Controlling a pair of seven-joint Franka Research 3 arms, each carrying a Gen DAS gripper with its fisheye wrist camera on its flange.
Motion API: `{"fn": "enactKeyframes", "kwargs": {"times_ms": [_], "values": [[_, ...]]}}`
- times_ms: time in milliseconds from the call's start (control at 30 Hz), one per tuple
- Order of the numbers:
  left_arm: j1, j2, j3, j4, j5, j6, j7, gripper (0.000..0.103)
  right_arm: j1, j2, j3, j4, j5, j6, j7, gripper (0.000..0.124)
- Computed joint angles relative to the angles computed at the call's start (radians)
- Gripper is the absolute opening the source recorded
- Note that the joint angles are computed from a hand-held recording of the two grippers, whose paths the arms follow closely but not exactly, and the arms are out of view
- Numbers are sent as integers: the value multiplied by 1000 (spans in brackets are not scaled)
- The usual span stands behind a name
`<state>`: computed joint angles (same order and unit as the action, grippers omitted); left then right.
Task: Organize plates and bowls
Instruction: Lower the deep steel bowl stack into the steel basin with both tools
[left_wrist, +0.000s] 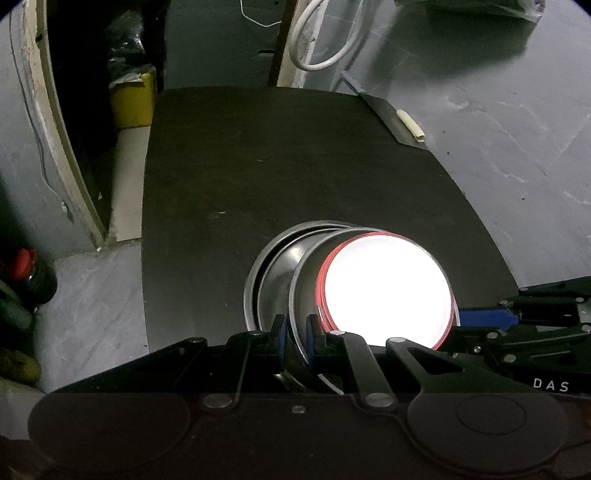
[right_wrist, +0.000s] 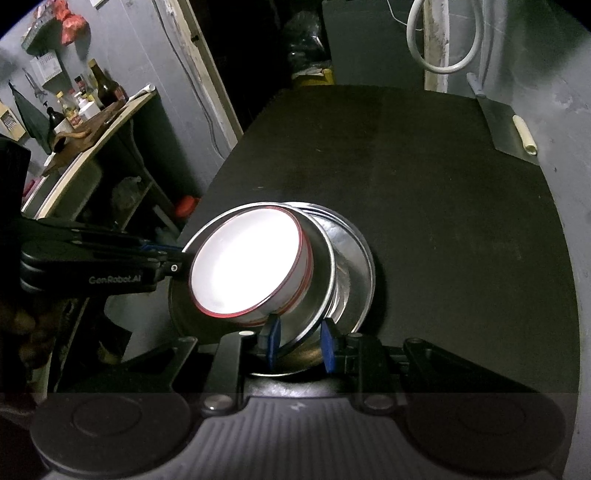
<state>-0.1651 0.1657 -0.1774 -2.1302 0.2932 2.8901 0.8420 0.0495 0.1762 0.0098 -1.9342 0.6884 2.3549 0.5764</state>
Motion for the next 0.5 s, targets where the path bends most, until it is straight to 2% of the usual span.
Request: {"fn": "enactKeyframes", "kwargs": {"times_ms": [500], "values": [[-6,39,14,40,28,-16,-25,9,0,41,8,41,-18,0,20,27]]}}
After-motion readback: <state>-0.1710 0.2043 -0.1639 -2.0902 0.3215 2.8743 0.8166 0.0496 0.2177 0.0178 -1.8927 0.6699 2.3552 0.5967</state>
